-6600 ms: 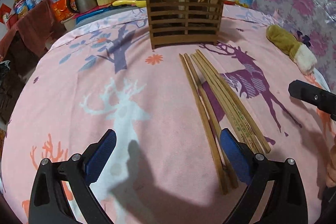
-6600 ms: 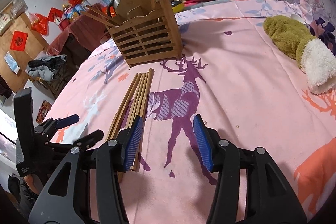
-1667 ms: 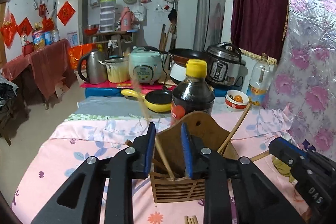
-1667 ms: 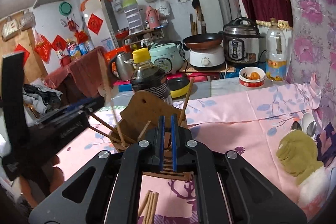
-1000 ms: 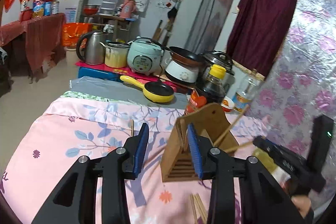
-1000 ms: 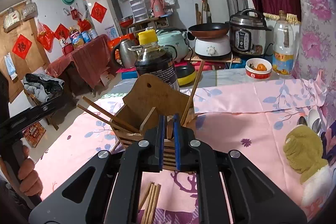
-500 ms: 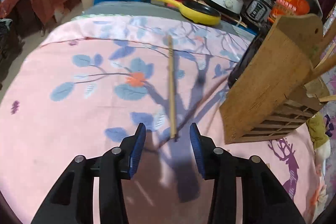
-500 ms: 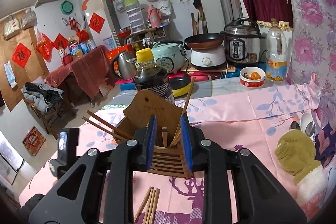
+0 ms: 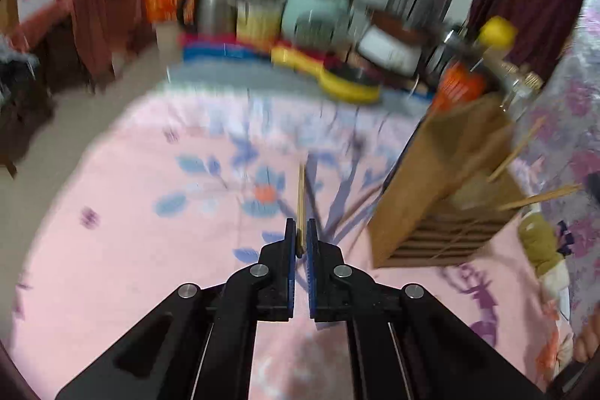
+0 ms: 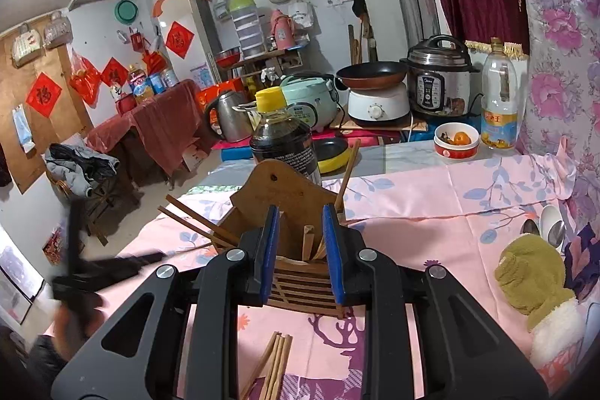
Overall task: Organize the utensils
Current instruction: 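Lower both held chopsticks into the wooden holder from above, then open both tools to release the chopsticks into the holder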
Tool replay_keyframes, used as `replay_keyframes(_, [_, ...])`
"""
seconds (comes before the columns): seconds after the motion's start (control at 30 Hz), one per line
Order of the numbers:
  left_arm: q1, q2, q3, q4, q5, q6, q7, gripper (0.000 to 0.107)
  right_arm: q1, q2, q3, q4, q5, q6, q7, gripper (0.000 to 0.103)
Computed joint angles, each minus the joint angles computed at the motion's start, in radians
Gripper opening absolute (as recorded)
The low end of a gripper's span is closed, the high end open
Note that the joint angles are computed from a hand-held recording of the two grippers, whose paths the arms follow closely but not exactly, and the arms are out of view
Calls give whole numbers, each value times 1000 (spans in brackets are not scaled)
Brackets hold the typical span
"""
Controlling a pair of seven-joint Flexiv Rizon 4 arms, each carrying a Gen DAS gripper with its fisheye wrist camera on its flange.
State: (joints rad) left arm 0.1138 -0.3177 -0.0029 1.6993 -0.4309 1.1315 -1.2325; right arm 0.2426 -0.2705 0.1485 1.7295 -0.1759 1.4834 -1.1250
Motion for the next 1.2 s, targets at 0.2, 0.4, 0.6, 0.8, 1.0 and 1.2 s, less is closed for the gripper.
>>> replay_keyframes(0.2, [-20,137,11,19,5,26,33,6,-18,11,35,-2,45,4,-42,27])
replay_keyframes(0.4, [-66,164,20,-45,83,-50,-33,6,-25,49,50,22,76,51,-68,27])
replay_keyframes(0.6, [-115,118,6,-187,177,-60,-130,6,-55,69,88,19,143,69,-123,27])
replay_keyframes(0.8, [-186,-17,26,-387,321,8,-274,6,-77,59,107,-8,206,51,-166,27])
replay_keyframes(1.0, [-220,-109,70,-436,406,-33,-381,31,-94,47,129,-39,273,21,-222,27])
replay_keyframes(1.2, [-165,14,42,-163,348,205,-363,97,-73,47,114,-40,278,14,-231,28])
